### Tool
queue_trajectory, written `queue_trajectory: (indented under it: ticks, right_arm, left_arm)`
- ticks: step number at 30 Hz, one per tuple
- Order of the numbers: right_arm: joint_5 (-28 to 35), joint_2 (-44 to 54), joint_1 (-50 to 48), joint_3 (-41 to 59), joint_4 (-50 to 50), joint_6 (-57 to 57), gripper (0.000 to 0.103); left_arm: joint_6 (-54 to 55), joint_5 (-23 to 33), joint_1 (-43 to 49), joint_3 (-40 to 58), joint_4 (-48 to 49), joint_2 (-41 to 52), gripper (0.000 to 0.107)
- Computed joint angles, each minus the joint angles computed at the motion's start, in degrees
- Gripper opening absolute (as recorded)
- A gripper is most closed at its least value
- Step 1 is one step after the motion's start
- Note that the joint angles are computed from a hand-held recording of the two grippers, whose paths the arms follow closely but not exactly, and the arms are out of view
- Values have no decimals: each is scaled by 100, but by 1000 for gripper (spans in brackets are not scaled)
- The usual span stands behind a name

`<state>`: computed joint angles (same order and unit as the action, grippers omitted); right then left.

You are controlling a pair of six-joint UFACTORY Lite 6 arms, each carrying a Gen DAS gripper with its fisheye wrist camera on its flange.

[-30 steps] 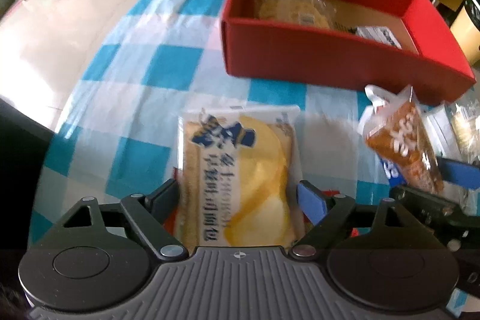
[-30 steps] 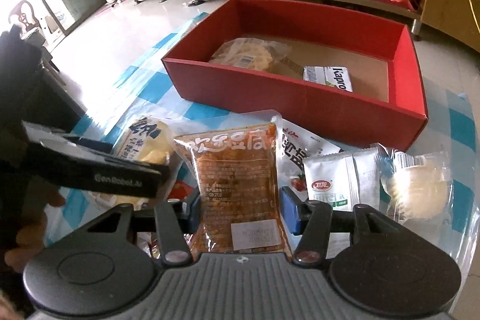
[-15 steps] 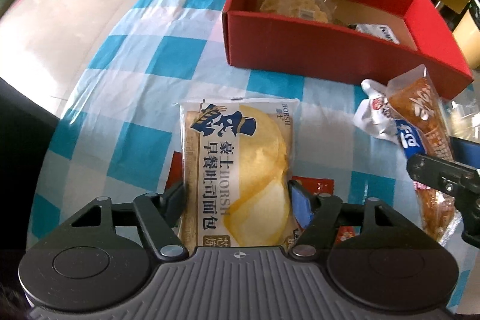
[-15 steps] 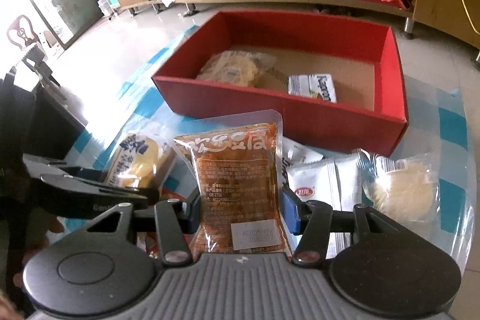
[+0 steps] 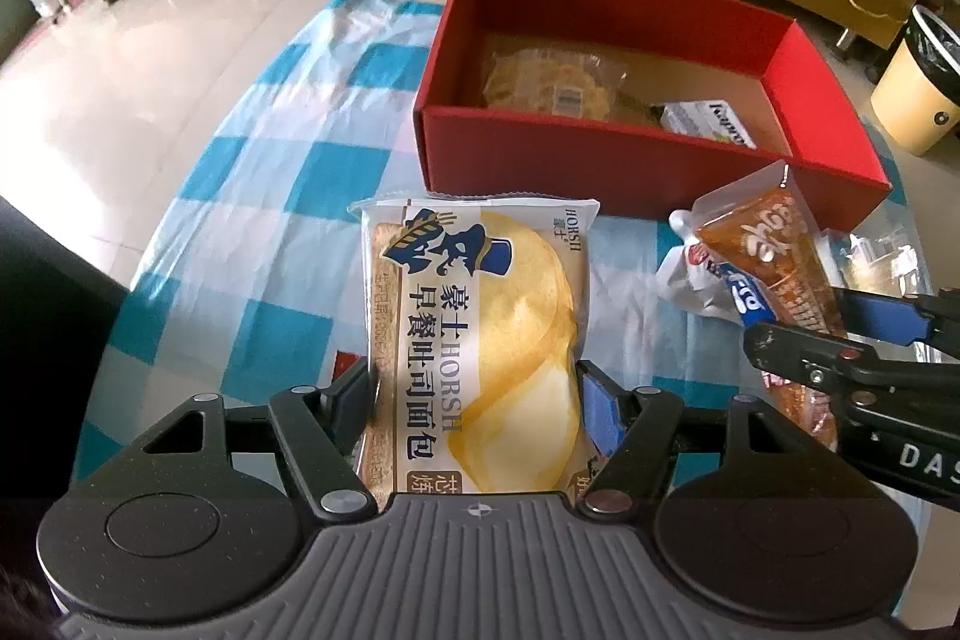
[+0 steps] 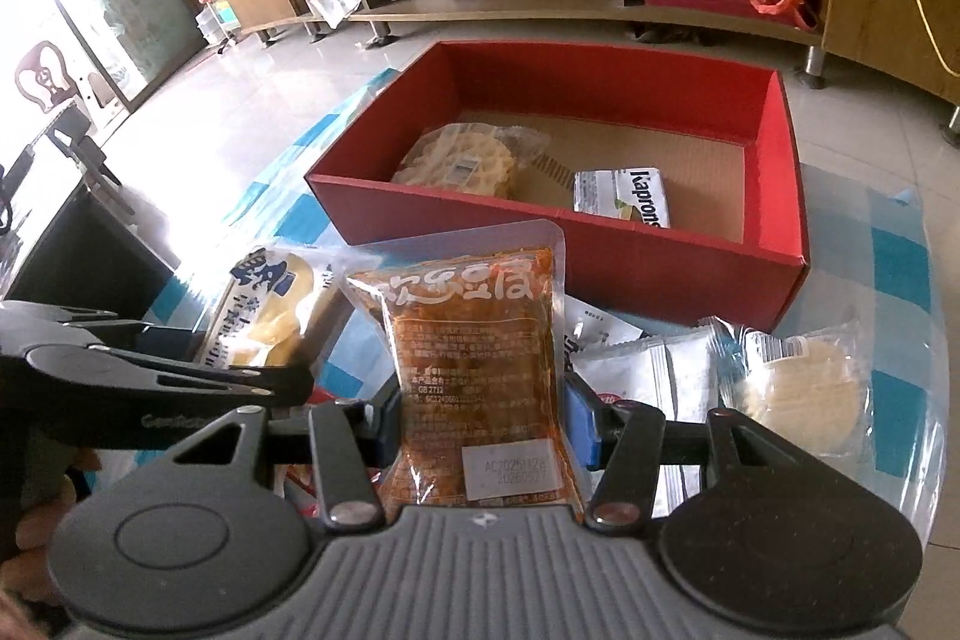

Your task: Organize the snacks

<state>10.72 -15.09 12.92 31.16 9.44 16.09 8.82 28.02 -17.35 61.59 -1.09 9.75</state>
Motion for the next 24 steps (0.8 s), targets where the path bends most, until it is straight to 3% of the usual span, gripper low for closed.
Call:
queue_trajectory:
  ticks: [11,24]
  right_arm:
    - [20,-19,-189,120,391,-449,51]
    - [-13,-12,-278,224,301,-381,51]
  left_arm:
    - [530,101,77,112,-659,-208,75]
    - [334,25,-147,226,-566,-282,75]
